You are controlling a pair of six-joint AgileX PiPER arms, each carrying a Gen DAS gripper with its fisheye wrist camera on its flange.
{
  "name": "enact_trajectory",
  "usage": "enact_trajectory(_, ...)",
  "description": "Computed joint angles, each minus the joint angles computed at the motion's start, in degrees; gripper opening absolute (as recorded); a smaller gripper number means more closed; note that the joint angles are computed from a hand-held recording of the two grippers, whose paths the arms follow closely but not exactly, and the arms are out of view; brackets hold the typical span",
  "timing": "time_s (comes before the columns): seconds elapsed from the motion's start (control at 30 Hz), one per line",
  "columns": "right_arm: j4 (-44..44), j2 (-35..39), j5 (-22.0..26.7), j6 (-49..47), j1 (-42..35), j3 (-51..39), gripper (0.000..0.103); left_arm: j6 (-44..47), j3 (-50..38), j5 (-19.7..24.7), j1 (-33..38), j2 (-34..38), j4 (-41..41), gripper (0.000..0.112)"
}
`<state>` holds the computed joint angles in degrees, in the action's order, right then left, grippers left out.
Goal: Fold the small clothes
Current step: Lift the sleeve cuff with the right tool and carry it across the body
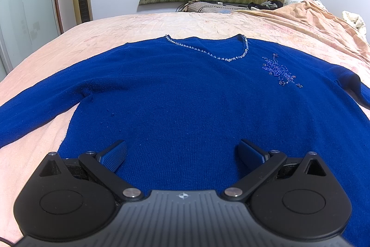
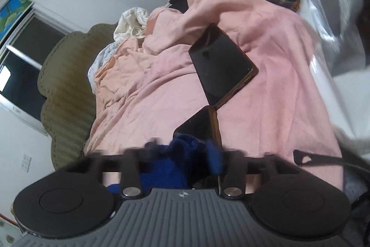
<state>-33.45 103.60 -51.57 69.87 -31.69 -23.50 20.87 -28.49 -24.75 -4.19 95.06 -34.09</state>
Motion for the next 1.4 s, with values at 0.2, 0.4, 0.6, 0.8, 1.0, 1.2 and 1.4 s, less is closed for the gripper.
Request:
enact_trajectory(0.2, 1.54, -0.85, 1.15, -4.13, 3.26, -1.17, 0.081, 0.02, 0.0, 0.0, -0.03, -0.01, -0.05, 0.103)
enact_trajectory(0.4, 13.52, -1.13, 11.65, -18.45, 10.85, -5.85, 0.035, -0.01, 0.0, 0.0, -0.03, -0.01, -0.03, 0.103)
enact_trajectory(0.6, 26.96, -2.37, 12.5, -28.93, 12.92, -5.33, 0.009, 1.59, -0.26, 0.37, -0.22, -0.13, -1.45, 0.103)
enact_trajectory(0.8, 59.04, -13.65, 4.08, -59.34, 24.97, 1.2, 0.009, 7.71, -0.28, 2.75, -0.16, -3.62, -4.23, 0.103)
enact_trajectory(1.0, 70.71, -12.71, 6.63, -75.84, 38.23, -4.96, 0.009, 20.52, -1.74, 1.37, 0.12, -4.95, -13.63, 0.103)
enact_trajectory(1.2, 72.59, -7.2, 13.55, -82.06, 48.79, -16.62, 0.009, 24.08, -4.21, 0.15, 3.09, -1.81, -17.64, 0.103)
enact_trajectory(1.4, 76.08, -1.83, 19.96, -87.86, 55.48, -27.93, 0.009, 24.35, -5.93, 1.72, 5.59, 0.97, -17.79, 0.103)
